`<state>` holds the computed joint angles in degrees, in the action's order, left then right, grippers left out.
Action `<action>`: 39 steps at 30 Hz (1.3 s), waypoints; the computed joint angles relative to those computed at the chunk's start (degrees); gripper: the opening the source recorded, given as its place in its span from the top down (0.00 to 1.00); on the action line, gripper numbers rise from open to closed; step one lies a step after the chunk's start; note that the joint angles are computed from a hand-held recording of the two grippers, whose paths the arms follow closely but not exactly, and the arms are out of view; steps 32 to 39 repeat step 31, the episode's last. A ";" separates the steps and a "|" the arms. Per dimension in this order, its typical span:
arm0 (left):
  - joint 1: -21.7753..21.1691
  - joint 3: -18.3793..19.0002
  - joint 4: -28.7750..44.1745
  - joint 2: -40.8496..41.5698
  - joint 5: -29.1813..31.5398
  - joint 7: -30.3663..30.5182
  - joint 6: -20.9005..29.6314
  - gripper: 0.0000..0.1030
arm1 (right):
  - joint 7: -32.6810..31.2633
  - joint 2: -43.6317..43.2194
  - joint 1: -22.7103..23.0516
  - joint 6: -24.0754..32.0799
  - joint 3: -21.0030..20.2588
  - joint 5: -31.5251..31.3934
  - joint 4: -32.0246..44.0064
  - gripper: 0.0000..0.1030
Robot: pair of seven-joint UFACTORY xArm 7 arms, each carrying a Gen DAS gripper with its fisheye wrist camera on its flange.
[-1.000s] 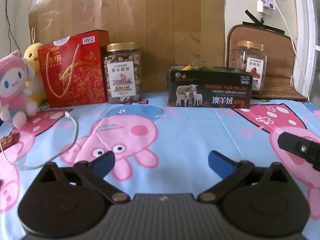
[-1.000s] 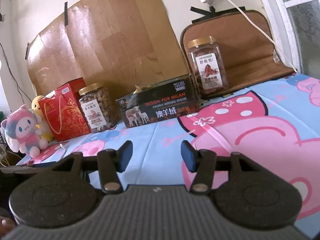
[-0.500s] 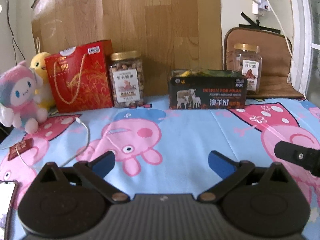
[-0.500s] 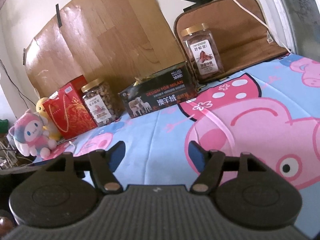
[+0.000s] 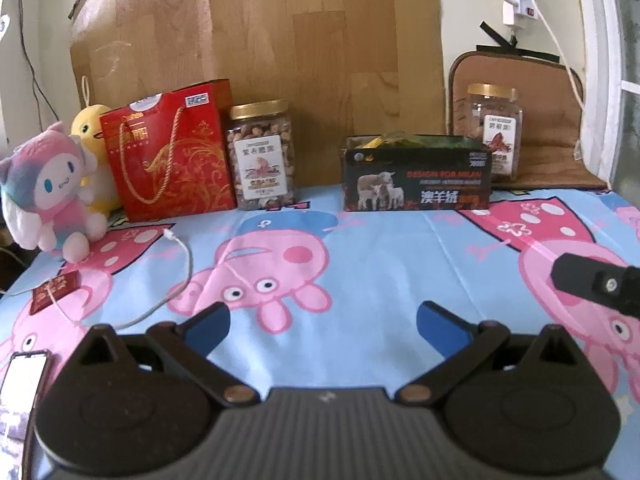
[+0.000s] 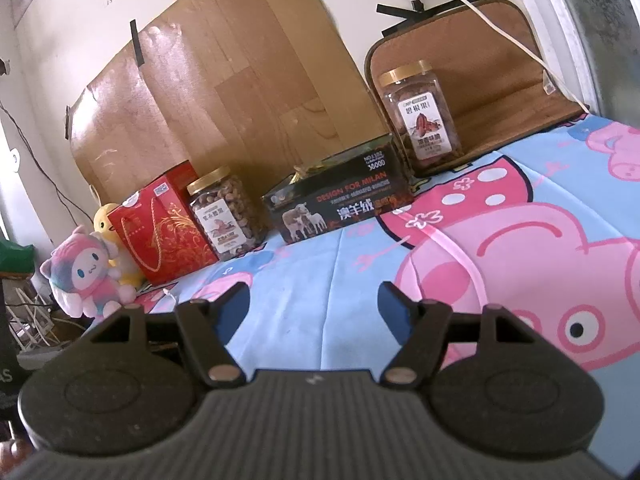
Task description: Organize snacks
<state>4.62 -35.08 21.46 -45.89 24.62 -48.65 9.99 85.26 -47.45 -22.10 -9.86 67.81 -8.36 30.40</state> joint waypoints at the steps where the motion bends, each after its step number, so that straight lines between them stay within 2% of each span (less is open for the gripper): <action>1: 0.13 -0.18 -0.03 -0.20 0.07 -0.10 0.27 0.00 | 0.06 0.00 0.09 -0.02 -0.04 0.03 -0.05 0.29; 10: 0.87 -1.31 0.15 -0.53 1.33 -0.88 2.27 0.00 | 0.48 0.09 0.14 -0.78 0.15 0.30 -0.45 0.29; 23: 0.06 -0.87 1.30 1.32 4.22 -2.19 4.98 0.00 | 1.38 -0.20 0.18 -1.07 0.44 0.78 -0.96 0.29; 31: -0.35 0.20 0.17 0.86 4.89 -2.18 1.86 0.00 | 1.26 -0.35 0.18 -0.60 0.46 0.45 -0.83 0.29; 39: -0.35 0.20 0.17 0.86 4.89 -2.18 1.86 0.00 | 1.26 -0.35 0.18 -0.60 0.46 0.45 -0.83 0.29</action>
